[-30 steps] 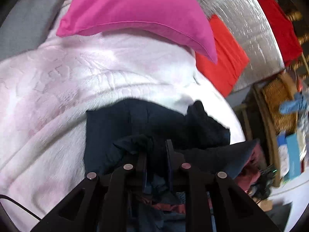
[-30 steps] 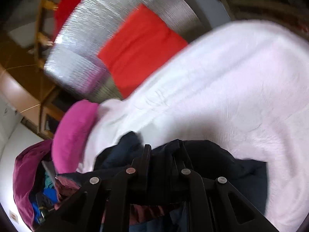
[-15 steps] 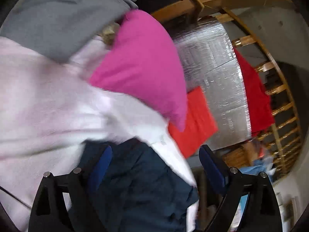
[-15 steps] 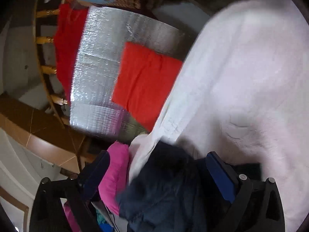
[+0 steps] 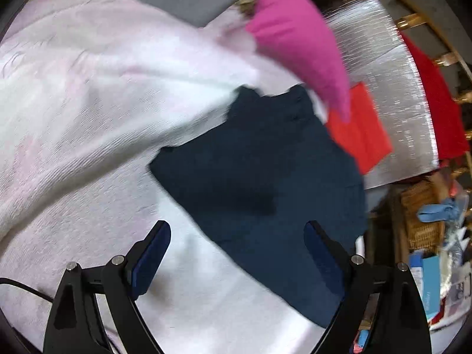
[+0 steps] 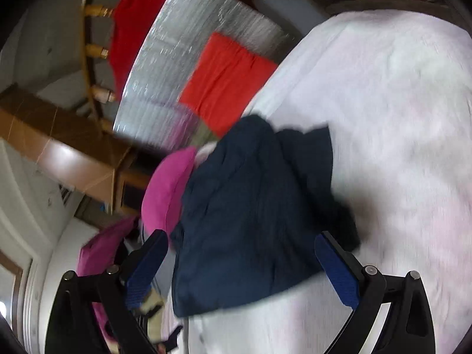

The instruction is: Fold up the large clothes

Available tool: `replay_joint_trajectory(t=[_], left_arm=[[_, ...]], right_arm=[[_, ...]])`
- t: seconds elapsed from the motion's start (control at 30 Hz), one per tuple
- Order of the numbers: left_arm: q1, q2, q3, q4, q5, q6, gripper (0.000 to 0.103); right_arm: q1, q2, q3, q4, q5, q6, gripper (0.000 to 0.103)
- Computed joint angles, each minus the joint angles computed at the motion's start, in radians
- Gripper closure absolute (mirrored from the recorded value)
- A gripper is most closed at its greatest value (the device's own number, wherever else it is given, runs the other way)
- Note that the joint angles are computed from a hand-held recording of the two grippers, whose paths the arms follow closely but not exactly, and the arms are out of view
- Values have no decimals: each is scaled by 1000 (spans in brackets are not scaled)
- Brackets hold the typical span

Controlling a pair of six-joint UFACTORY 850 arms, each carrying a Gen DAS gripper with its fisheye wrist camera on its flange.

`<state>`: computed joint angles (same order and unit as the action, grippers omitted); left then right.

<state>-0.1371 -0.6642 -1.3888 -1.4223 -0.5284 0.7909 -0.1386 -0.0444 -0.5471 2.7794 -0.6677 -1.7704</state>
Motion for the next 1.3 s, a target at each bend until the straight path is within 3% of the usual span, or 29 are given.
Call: replay_joint_trajectory(t=[0.07,0.17,0.47,0.57,0.7,0.73,0.77,0.83,0.97,1.13,1.3], left_arm=[[-3,-7,3,54,33,-60,11],[11,-47,-28,94,3,-166,11],[25,-90,-72,-56,11,-63,10],[26,-99,-77,-134,5,2,10],[29,-128,-109,-199,-57,67,12],[27,-128,-110,-203,-59,72,12],[24,-129,-112,-207,-47,77,20],[17,-120,-102,-226,-23,92,39],[2,-97,-89,-289,15,168,73],[-4,-30,-20,-385,35,300,84],[9,48,76,-373,43,330,85]], right_arm=[[20,-14,17,-26,-33,49,2],[42,-80,-18,-122,-39,176,2],[33,-262,-154,-110,-6,300,2],[20,-296,-186,-58,-30,260,2],[9,-334,-215,-10,-62,227,3],[14,-335,-220,16,-53,200,8],[22,-334,-232,47,-20,162,24],[30,-335,-252,77,74,96,43],[38,-311,-242,123,100,16,57],[78,-240,-221,300,157,-245,66],[89,-149,-142,299,157,-256,67]])
